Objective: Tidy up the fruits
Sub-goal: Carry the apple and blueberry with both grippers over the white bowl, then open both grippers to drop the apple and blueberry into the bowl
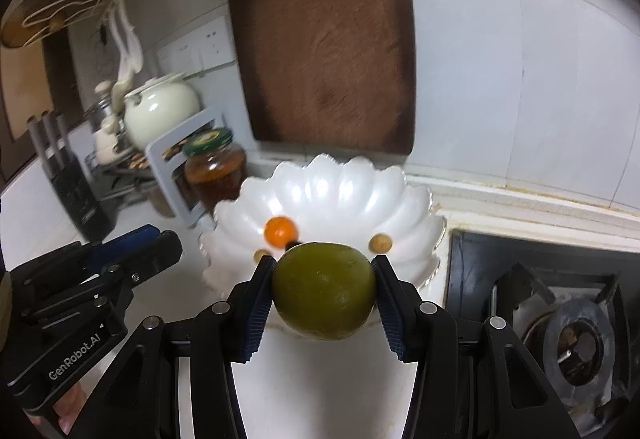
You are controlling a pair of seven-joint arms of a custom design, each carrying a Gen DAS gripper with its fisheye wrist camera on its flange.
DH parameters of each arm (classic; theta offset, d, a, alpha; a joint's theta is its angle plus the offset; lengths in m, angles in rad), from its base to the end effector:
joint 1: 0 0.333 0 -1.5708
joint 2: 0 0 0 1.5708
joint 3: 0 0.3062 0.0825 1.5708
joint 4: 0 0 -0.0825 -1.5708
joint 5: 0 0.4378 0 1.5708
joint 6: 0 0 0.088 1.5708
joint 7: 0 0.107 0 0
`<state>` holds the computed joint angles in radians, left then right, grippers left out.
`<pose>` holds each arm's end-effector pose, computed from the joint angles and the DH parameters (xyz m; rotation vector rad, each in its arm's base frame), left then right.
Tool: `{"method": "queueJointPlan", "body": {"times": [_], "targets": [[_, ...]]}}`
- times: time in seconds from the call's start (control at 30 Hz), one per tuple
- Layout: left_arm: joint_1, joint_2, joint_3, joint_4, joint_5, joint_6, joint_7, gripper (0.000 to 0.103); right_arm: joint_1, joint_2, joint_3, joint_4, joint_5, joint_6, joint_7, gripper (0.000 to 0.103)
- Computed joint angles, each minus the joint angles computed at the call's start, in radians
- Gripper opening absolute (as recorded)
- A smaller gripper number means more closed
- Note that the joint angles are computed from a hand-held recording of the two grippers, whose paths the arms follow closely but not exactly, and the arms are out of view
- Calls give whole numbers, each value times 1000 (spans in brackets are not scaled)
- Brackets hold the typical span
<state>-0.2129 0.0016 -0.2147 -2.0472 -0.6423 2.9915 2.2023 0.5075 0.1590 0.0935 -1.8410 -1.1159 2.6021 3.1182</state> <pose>0.6014 -0.2272 0.5067 -1.2800 2.0845 -1.1481 0.5608 0.4034 0.4670 -1.5083 1.7220 -0.7760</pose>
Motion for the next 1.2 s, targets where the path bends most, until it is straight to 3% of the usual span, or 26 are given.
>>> {"method": "queueJointPlan", "body": {"times": [0.23,0.7,1.2], "targets": [[17,125,-3,161,1,-74,65,23,2,70,-19,95,26,-55,-7,50],[2,395,34,495,245,-277,-117,23,-11,247,-62,297,260,-107,-222,50],[-81,752,107,1013,500,-571,-331,23,-42,427,-87,531,503,-207,-475,50]]}}
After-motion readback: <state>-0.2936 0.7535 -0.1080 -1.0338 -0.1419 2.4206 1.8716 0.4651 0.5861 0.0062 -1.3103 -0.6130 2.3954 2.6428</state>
